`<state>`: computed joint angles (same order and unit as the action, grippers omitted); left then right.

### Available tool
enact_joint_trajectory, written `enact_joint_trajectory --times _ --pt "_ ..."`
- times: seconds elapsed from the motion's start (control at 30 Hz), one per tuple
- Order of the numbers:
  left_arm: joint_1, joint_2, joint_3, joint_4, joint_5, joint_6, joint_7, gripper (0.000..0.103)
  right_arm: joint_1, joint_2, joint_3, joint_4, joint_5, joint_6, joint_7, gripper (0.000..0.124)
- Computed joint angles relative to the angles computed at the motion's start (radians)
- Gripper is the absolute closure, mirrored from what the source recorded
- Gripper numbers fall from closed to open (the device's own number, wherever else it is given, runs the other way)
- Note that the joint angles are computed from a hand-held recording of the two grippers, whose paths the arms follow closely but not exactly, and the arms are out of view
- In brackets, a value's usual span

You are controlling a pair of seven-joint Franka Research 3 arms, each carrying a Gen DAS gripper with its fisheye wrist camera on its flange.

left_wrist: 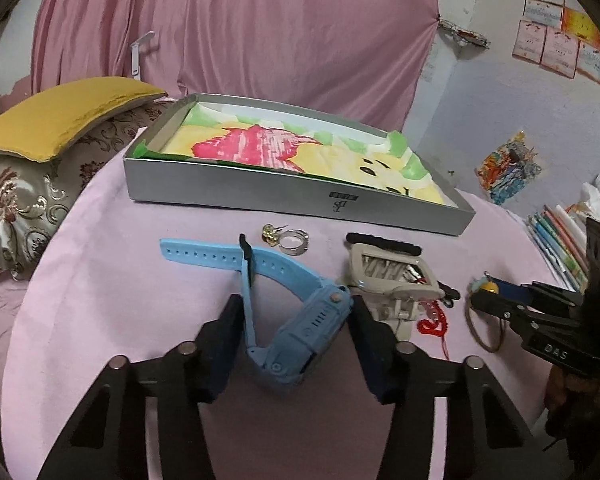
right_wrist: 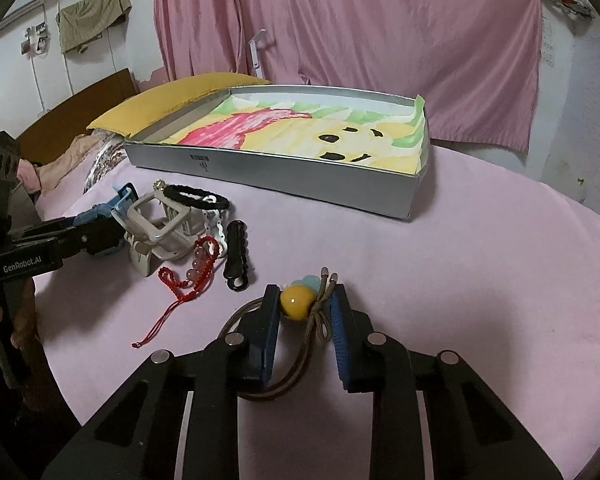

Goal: Organize jewelry
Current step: 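Lift the watch with the left tool while the right tool carries the hair tie over the tray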

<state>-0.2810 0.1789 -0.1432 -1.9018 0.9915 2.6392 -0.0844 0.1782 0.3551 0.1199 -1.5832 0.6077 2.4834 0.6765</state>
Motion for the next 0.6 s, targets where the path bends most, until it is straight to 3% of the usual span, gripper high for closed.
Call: enact_joint_trajectory --times 0.27,0.4,0.6 --pt "-0.010 -0.014 0.004 -0.022 0.076 0.025 -0.085 0.062 -0.035 -0.037 0.045 -0.051 0.172 0.050 -0.144 0.102" --pt "-0.018 -0.040 0.006 -0.049 0.220 0.036 -0.226 0.065 -0.042 -0.070 0.069 -0.086 0.319 0.089 -0.288 0.102" --pt "-0.016 -0.072 -0.019 -0.042 0.456 -0.036 -0.414 0.065 -0.026 -0.088 0.076 -0.074 0.525 0.114 -0.467 0.102"
